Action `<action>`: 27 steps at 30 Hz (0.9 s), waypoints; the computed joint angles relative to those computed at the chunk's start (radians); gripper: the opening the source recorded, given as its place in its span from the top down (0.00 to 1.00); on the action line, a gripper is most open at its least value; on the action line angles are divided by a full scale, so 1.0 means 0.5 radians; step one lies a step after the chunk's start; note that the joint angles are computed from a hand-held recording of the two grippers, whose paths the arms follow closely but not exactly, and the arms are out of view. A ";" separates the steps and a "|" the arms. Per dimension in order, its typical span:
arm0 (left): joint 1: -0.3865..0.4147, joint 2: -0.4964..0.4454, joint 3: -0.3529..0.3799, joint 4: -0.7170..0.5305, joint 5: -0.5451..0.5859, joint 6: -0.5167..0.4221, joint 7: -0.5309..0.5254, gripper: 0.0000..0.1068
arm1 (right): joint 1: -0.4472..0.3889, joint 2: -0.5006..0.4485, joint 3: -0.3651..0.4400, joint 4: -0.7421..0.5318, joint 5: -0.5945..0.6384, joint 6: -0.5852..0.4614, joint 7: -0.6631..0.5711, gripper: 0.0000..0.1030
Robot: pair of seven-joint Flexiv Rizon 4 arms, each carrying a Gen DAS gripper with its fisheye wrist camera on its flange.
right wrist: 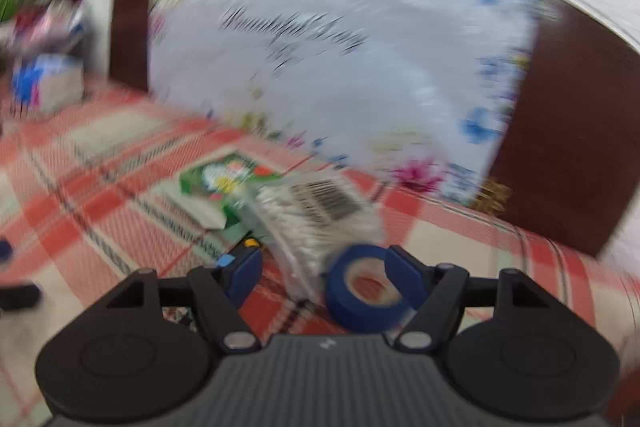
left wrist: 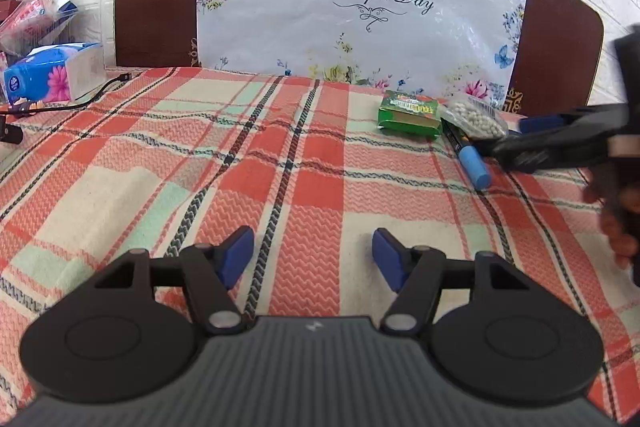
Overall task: Organize objects
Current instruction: 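Reach the right gripper to the bag of white beads and grasp it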
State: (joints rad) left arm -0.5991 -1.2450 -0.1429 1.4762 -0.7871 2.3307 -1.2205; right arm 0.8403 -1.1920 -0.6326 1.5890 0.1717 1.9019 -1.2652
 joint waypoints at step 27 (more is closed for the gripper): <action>-0.092 0.116 -0.011 0.107 -0.242 -0.064 0.110 0.38 | 0.155 0.601 0.689 1.313 0.325 0.966 -0.395 0.51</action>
State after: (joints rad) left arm -0.6452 -1.1872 -0.1486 1.5295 -0.9082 2.2988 -1.1654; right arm 0.9177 -0.8917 -0.2883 2.2457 0.3340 2.3850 -1.4626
